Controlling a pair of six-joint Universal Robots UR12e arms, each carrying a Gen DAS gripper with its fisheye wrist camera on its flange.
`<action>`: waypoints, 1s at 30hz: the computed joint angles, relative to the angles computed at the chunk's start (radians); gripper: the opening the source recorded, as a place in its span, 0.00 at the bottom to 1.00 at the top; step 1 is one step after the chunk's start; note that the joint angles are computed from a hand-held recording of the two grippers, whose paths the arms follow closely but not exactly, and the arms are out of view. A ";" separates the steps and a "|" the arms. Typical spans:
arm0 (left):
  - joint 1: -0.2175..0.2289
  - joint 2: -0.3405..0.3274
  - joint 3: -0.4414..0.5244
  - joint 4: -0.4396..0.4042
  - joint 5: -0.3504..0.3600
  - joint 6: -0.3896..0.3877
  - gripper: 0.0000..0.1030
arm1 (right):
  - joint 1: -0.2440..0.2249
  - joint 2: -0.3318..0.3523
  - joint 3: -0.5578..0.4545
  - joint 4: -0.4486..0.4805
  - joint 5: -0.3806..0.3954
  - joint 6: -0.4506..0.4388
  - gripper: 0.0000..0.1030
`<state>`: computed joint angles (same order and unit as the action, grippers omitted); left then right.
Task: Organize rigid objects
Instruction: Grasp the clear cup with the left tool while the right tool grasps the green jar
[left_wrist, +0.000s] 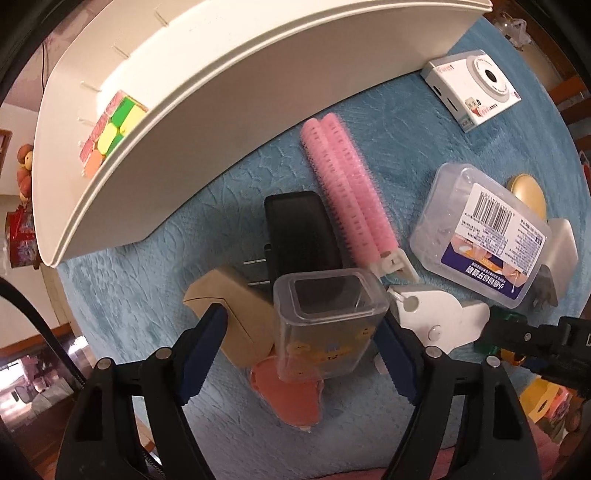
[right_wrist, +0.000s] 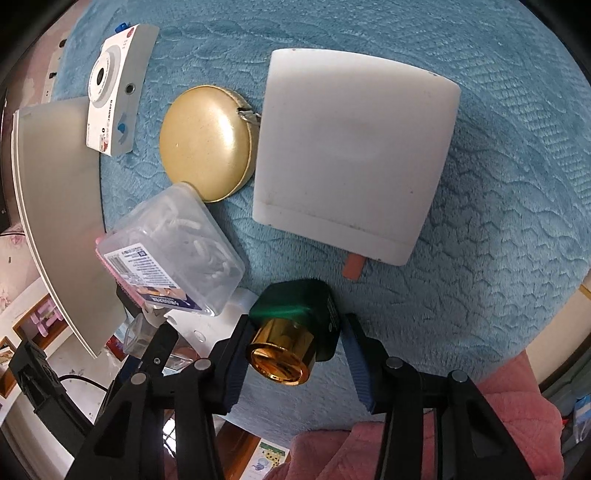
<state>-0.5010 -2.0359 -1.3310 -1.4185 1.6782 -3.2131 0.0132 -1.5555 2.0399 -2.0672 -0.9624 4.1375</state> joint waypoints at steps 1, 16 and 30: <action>-0.003 -0.001 0.002 0.000 0.006 0.004 0.75 | 0.000 0.000 0.001 -0.002 0.001 0.001 0.47; -0.021 -0.010 0.019 -0.004 -0.035 0.031 0.52 | 0.001 -0.025 0.028 -0.019 0.016 0.028 0.47; 0.036 0.096 -0.106 0.009 -0.205 -0.074 0.52 | 0.022 -0.057 0.064 -0.064 0.073 0.056 0.47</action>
<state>-0.4653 -1.9395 -1.4372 -1.4098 1.4728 -3.2868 0.0350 -1.6125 2.1040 -2.1311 -0.8892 4.1939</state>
